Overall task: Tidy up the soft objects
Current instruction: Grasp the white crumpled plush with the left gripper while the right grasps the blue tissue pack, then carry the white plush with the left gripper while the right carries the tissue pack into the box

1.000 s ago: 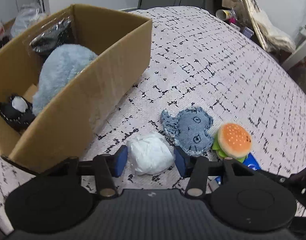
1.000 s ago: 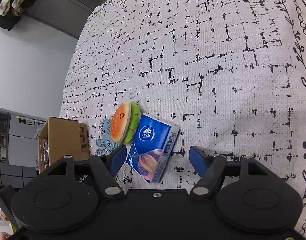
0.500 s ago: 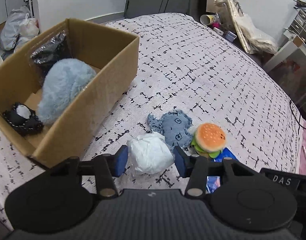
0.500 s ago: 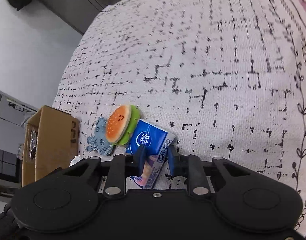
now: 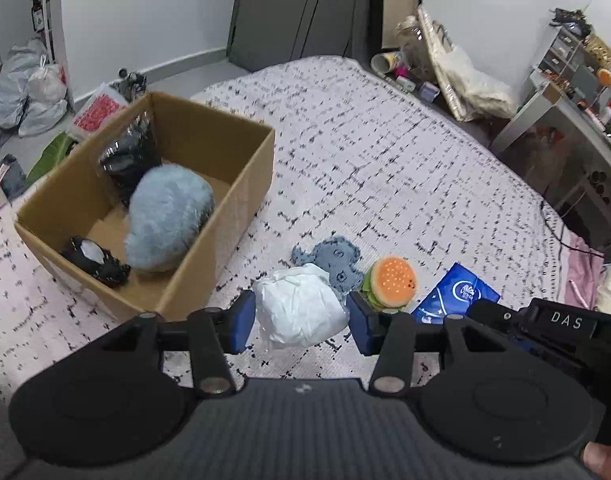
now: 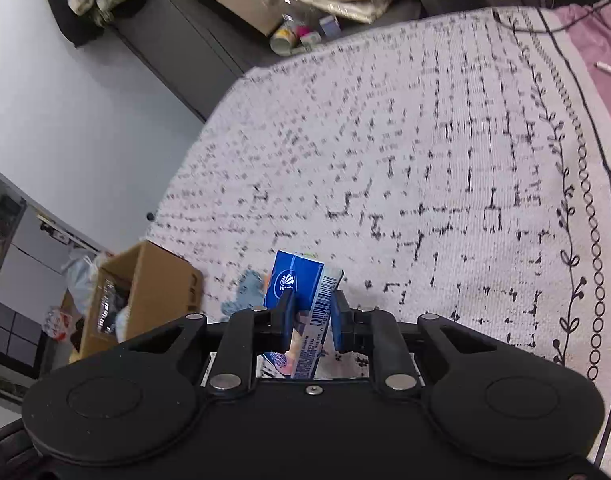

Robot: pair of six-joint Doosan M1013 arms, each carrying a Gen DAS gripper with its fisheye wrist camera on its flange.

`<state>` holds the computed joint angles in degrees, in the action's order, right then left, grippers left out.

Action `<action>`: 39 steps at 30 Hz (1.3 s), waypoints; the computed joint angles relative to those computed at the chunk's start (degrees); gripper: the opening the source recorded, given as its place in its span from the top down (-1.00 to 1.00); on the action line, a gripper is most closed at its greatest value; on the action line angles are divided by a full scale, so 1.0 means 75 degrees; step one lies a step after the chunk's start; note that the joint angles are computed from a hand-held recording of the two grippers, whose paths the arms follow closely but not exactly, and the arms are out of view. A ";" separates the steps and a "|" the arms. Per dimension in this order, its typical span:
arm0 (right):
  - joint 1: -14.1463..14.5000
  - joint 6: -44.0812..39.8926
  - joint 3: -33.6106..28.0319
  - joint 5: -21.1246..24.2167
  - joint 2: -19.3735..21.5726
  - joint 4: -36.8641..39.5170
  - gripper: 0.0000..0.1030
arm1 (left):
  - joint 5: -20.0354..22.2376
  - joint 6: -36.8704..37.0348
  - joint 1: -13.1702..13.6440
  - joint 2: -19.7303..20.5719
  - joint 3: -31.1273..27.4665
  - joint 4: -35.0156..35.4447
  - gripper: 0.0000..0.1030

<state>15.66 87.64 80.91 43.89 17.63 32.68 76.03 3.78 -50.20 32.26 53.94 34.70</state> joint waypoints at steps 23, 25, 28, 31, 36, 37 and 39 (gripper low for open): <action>0.0280 0.1029 0.0483 -0.1399 -0.0792 -0.1134 0.65 | -0.0811 0.0515 -0.0116 -0.0961 0.0906 0.0220 0.06; 0.0310 0.0982 0.0520 -0.1536 -0.0852 -0.1111 0.65 | -0.0861 0.0574 -0.0111 -0.1020 0.0968 0.0203 0.06; 0.0372 0.0951 0.0507 -0.1702 -0.0882 -0.1160 0.65 | -0.0961 0.0747 -0.0086 -0.1106 0.1059 0.0141 0.06; 0.0429 0.0980 0.0497 -0.1787 -0.0905 -0.1238 0.65 | -0.1077 0.0880 -0.0057 -0.1191 0.1158 0.0115 0.06; 0.0523 0.0868 0.0508 -0.1960 -0.0936 -0.1224 0.65 | -0.1222 0.1001 0.0011 -0.1294 0.1285 0.0053 0.06; 0.0540 0.0825 0.0511 -0.2001 -0.0939 -0.1205 0.65 | -0.1245 0.0995 0.0025 -0.1322 0.1329 0.0050 0.06; 0.0576 0.0783 0.0496 -0.2034 -0.0934 -0.1190 0.65 | -0.1287 0.0978 0.0054 -0.1368 0.1408 0.0054 0.06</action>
